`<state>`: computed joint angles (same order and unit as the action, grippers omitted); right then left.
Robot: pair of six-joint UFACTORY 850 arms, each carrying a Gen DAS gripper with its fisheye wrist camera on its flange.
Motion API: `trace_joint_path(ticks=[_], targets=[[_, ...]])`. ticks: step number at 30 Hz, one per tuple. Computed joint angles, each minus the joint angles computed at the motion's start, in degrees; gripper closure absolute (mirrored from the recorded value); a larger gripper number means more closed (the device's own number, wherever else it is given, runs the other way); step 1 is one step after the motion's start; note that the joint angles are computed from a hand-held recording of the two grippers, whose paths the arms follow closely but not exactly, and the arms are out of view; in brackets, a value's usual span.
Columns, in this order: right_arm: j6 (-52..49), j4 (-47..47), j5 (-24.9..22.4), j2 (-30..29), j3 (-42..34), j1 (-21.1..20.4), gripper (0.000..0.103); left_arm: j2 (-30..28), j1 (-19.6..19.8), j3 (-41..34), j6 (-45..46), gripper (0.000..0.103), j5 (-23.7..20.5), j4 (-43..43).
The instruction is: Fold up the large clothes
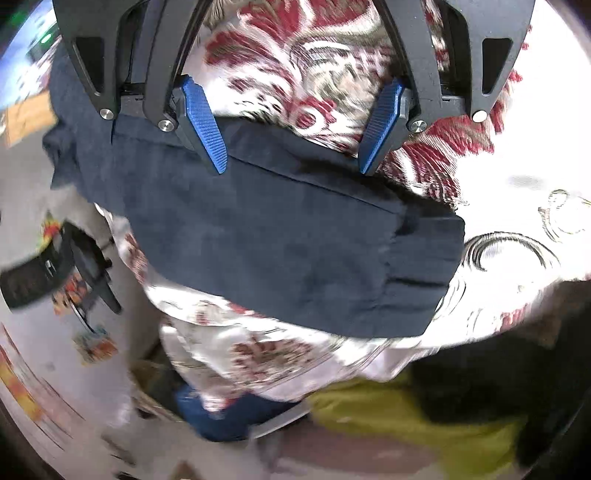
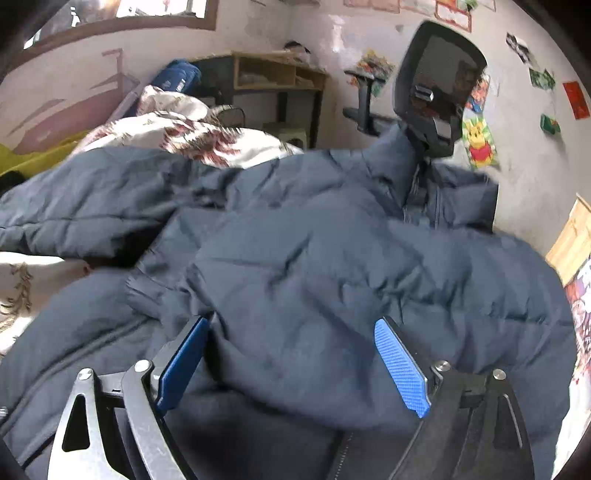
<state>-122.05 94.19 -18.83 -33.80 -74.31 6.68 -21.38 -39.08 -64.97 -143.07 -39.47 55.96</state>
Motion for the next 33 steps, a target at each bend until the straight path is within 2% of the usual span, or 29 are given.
trace_joint_path(ticks=[1, 5, 7, 10, 13, 16, 19, 22, 25, 29, 33], targets=[[-1.3, 1.6, 1.0, -0.7, -0.2, 0.2, 0.001, 0.2, 0.7, 0.4, -0.3, 0.035, 0.6, -0.5], [-7.9, 8.6, 0.7, -1.3, 0.5, 0.2, 0.0, -0.5, 2.6, -1.1, 3.3, 0.038, 0.4, -4.7], [-10.1, 10.7, 0.0, -1.4, 0.8, 0.0, 0.0, -0.9, 3.1, -1.7, 4.9, 0.065, -0.5, -6.9], [-9.8, 10.5, -1.0, -1.2, 1.1, -0.4, 0.0, -1.0, 2.3, -0.9, 1.1, 0.084, -2.4, -5.0], [-7.5, 8.5, -2.6, -0.4, 1.6, -1.1, 0.0, -2.9, 0.0, -4.3, 3.4, 0.094, -10.0, -2.9], [-5.0, 7.5, -7.4, 0.9, 2.6, -3.1, 0.0, -4.8, -2.9, -8.4, 7.4, 0.095, -18.8, 2.1], [-2.2, 6.4, -9.3, 2.0, 2.7, -4.4, 0.0, -6.1, -5.6, -12.8, 11.6, 0.096, -24.5, 8.1], [2.3, 4.6, -11.4, 3.4, 2.7, -6.2, 0.0, -7.8, -8.1, -17.7, 15.5, 0.096, -27.0, 15.2], [9.2, 0.0, -13.3, 4.9, 2.0, -8.8, 0.0, -12.0, -10.4, -24.6, 20.4, 0.096, -28.6, 21.9], [14.0, -3.1, -14.6, 6.9, 1.6, -12.6, 0.0, -19.8, -12.6, -35.4, 26.4, 0.096, -25.1, 28.1], [19.6, -7.3, -15.8, 7.7, 0.0, -17.4, 0.0, -29.5, -12.9, -49.6, 34.0, 0.096, -14.0, 29.0]])
